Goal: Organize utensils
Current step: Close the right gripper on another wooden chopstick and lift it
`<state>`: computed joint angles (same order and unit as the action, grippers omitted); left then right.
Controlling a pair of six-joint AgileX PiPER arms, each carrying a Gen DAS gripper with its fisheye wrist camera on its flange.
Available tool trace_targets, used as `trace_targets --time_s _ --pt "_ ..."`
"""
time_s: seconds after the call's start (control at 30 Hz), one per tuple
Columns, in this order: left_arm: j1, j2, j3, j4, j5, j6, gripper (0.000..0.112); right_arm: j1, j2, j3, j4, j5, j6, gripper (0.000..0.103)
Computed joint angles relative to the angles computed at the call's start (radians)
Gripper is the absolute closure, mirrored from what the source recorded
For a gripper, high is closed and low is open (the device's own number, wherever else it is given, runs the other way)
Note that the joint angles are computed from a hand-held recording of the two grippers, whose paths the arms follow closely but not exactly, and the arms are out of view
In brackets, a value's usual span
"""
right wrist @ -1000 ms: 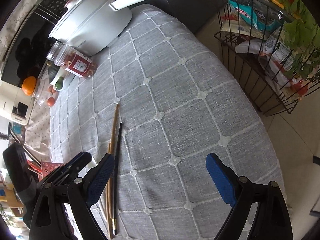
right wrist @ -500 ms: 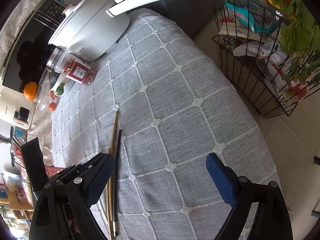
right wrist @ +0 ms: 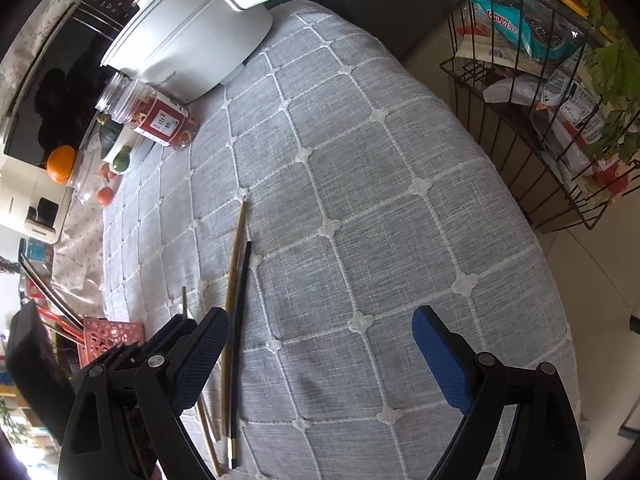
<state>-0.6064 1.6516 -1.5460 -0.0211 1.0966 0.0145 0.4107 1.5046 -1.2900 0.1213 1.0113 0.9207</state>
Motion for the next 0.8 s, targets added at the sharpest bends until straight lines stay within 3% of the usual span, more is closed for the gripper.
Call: trace_targets --time_s 0.23,0.27,0.43,0.5,0.63,0.8 --pt "0.152 -0.221 0.116 -0.131 -0.011 0.086 0.106 0.022 0.054 -0.001 0.098 -0.115 -0.076 0.013" --pt "0.182 -0.243 0.131 -0.157 -0.017 0.099 0.106 0.023 0.063 0.002 0.119 -0.140 -0.100 0.016" --pt "0.284 -0.314 0.195 -0.249 -0.028 0.157 0.106 0.038 0.130 -0.017 0.151 -0.182 -0.150 0.060" --pt "0.322 -0.323 0.210 -0.278 -0.027 0.189 0.106 0.055 0.156 -0.042 0.115 -0.172 -0.129 0.069" --pt "0.376 -0.329 0.230 -0.320 -0.013 0.233 0.106 0.078 0.192 -0.080 0.061 -0.176 -0.086 0.078" --pt "0.431 -0.344 0.234 -0.367 0.016 0.279 0.106 0.079 0.223 -0.127 0.005 -0.210 -0.070 0.083"
